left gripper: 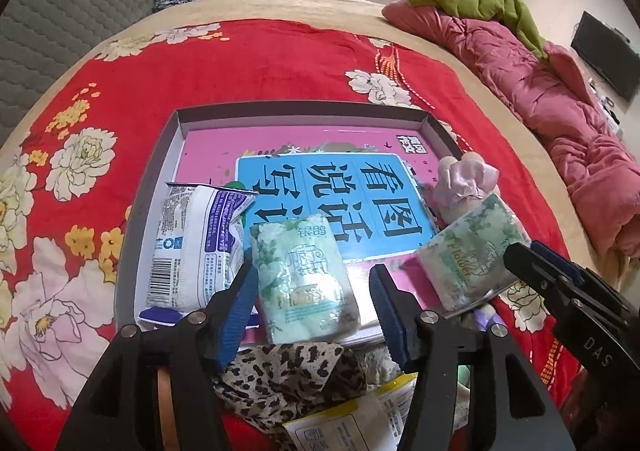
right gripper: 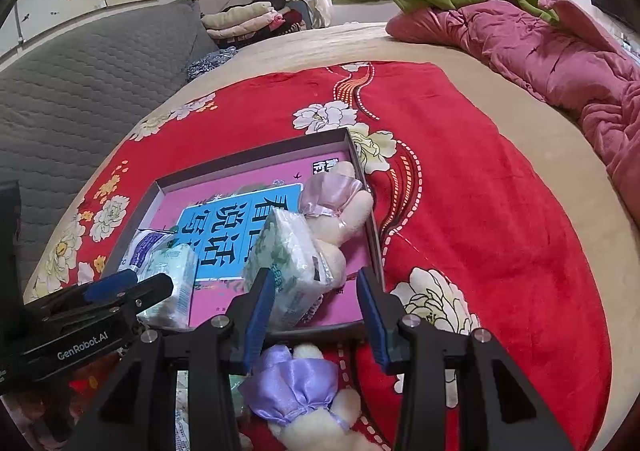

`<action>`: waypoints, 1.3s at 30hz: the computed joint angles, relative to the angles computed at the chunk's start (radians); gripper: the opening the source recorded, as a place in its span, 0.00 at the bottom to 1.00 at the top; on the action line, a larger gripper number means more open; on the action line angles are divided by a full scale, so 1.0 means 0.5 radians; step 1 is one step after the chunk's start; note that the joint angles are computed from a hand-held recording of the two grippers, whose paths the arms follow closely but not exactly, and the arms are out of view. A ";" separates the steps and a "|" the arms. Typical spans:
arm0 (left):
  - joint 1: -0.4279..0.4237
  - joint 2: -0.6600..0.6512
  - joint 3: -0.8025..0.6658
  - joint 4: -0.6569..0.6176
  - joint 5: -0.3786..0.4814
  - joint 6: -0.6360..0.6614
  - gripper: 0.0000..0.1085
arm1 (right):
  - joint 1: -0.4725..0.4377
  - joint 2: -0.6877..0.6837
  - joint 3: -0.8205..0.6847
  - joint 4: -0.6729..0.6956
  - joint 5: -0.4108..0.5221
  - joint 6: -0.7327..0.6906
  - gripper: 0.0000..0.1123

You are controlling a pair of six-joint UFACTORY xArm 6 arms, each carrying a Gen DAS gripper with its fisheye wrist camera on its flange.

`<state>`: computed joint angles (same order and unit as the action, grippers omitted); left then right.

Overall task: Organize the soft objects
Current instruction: 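Open the left tool to drop the Flower pack in the box while the right tool releases its pack, then withdraw both open tools from the box toward the remaining items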

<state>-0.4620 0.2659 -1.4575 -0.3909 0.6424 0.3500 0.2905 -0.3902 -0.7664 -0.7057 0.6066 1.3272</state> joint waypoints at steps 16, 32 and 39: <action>0.024 -0.169 0.157 0.029 -0.092 -0.015 0.64 | 0.016 -0.049 0.013 -0.031 -0.012 0.008 0.43; 0.122 -0.376 0.335 0.167 -0.173 -0.141 0.68 | 0.049 -0.117 0.014 -0.070 -0.027 0.007 0.49; 0.132 -0.516 0.461 0.255 -0.237 -0.205 0.68 | 0.097 -0.135 -0.024 -0.131 0.016 0.009 0.54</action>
